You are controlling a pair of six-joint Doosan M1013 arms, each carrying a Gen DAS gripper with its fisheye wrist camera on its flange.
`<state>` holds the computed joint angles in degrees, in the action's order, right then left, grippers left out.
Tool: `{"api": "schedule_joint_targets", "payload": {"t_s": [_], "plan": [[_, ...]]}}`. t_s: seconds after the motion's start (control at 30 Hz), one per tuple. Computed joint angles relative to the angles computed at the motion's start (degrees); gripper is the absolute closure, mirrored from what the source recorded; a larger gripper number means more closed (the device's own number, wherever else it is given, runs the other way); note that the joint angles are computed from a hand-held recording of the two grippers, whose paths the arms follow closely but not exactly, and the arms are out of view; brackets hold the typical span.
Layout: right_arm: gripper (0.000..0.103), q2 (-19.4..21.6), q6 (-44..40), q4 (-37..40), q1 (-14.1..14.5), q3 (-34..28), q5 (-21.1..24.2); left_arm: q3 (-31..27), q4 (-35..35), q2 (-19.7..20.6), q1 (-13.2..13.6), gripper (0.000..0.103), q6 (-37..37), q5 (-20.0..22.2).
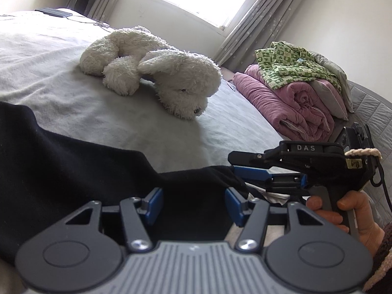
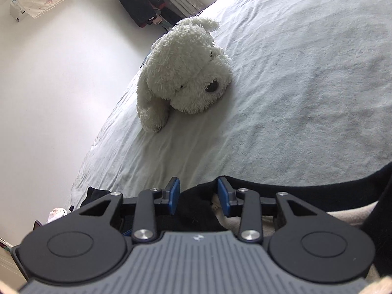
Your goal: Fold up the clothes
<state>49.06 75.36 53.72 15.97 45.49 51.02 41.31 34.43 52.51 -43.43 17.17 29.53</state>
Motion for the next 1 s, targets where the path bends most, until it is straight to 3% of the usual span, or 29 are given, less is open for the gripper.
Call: {"api": "schedule_joint_targets", "payload": {"t_s": [0.07, 0.2, 0.33, 0.43, 0.53, 0.63, 0.9, 0.97, 1.0], "plan": [[0.094, 0.06, -0.24, 0.64, -0.08, -0.15, 0.45, 0.09, -0.16, -0.04, 0.06, 0.045, -0.04, -0.21], [0.098, -1.79, 0.95, -5.30, 0.79, 2.34, -7.65, 0.13, -0.56, -0.06, 0.16, 0.045, 0.20, -0.40], [0.100, -1.59, 3.97, -16.04, 2.19, 1.60, -9.04, 0.32, -2.28, -0.26, 0.37, 0.046, 1.44, -0.48], [0.094, -2.12, 3.75, -19.74, 2.89, 1.93, -10.04, 1.35, -4.48, -1.04, 0.79, 0.046, 1.64, -1.17], [0.085, -3.07, 4.04, -21.41, 3.35, 2.80, -11.74, 3.12, -2.56, -2.06, 1.08, 0.046, -2.93, -1.83], [0.056, -4.62, 0.25, -20.76, 4.14, 5.36, -16.03, 4.93, 1.71, -2.94, 1.25, 0.046, -9.96, -2.20], [0.056, -2.87, -18.19, -24.17, 7.23, 2.60, -12.63, 7.32, 17.78, -3.74, 0.68, 0.049, -29.10, 2.29], [0.056, -3.34, -23.81, -21.27, 7.46, 3.77, -13.55, 6.32, 17.31, -3.30, 0.59, 0.062, -29.14, 5.73], [0.065, -3.71, -26.25, -18.99, 7.42, 4.53, -14.00, 6.02, 17.24, -3.17, 0.55, 0.064, -29.18, 6.76]]}}
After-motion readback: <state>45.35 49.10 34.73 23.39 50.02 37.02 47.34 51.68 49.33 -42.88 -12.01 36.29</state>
